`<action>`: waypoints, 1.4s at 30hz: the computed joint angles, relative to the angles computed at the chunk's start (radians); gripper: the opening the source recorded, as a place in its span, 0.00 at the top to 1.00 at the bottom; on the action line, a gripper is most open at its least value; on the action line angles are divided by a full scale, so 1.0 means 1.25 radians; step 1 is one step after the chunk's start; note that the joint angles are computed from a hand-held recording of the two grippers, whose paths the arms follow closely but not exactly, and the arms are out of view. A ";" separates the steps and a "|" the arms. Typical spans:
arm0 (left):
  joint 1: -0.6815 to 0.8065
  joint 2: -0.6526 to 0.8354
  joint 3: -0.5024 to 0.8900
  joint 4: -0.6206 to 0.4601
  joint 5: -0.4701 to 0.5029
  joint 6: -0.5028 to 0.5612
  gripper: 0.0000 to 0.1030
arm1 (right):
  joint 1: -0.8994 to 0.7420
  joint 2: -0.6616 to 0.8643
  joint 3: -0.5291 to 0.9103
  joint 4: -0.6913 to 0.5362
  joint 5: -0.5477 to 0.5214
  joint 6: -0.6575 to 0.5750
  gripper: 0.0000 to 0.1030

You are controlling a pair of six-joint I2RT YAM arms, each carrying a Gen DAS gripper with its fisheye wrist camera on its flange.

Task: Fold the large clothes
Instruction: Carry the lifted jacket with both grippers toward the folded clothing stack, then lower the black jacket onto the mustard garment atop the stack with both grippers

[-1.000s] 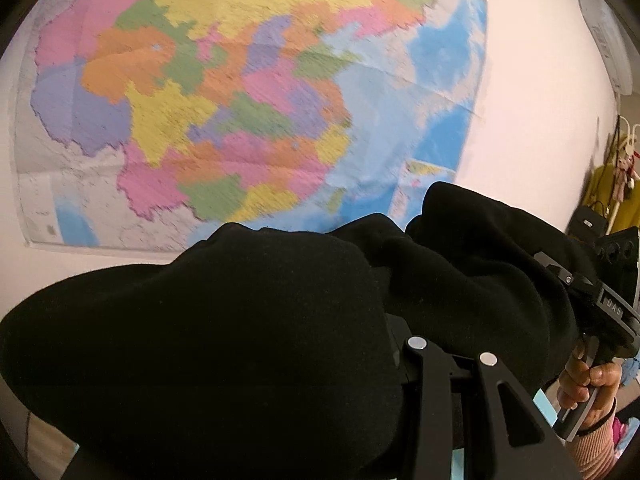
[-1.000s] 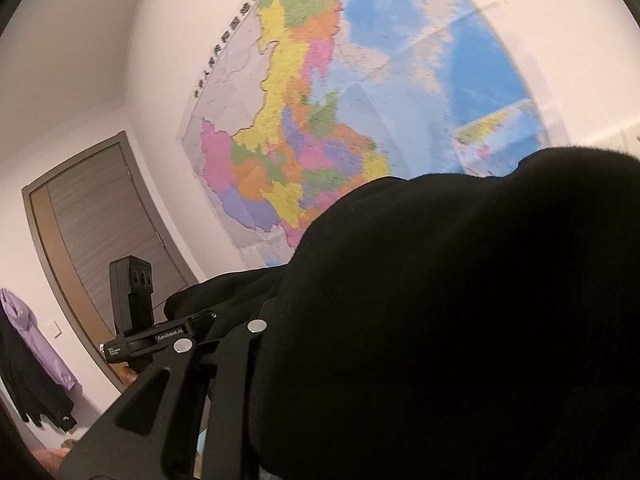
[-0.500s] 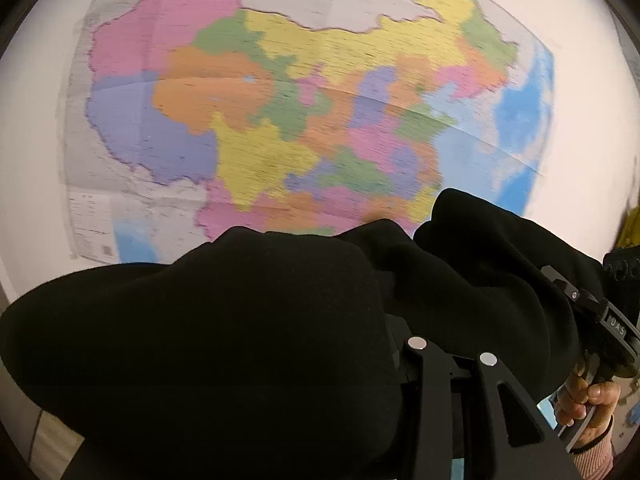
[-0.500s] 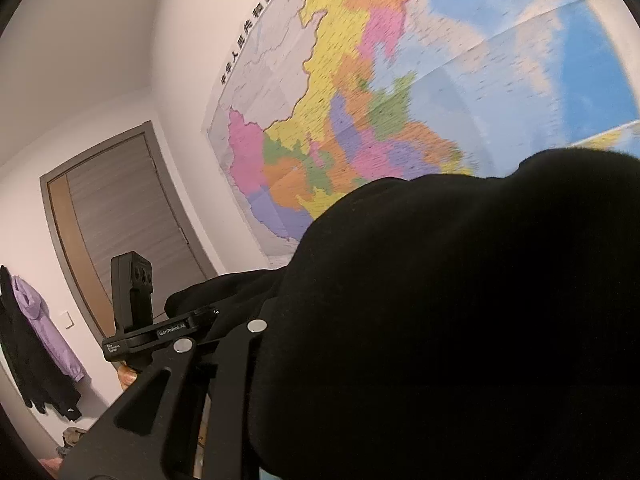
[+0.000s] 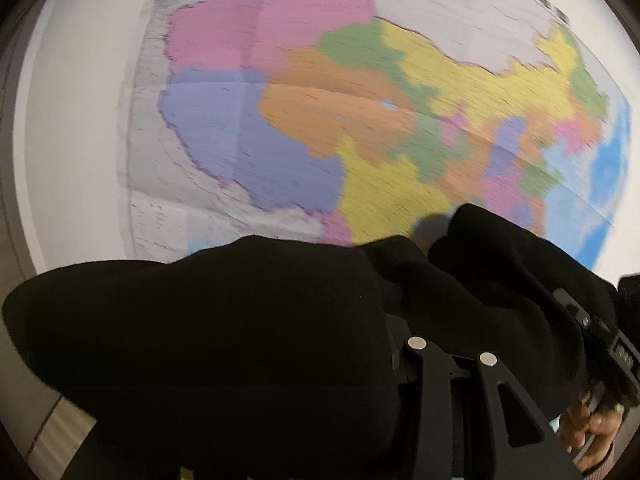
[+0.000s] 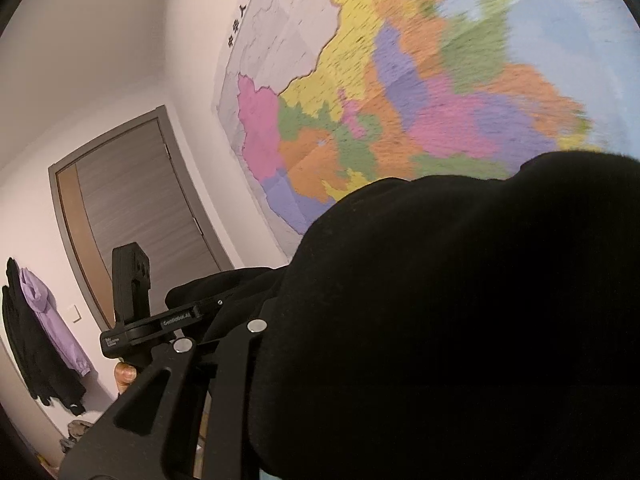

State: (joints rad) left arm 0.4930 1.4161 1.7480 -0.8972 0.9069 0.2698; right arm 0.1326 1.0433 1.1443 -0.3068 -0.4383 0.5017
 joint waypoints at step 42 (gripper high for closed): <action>0.069 0.200 -0.435 0.455 -0.250 0.049 0.43 | -0.229 -0.538 -0.707 -0.168 -0.303 0.112 0.73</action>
State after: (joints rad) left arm 0.5788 1.6666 1.2037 -0.3286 0.5942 0.3316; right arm -0.1543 0.3710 0.2609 -0.5165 -0.8165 0.6415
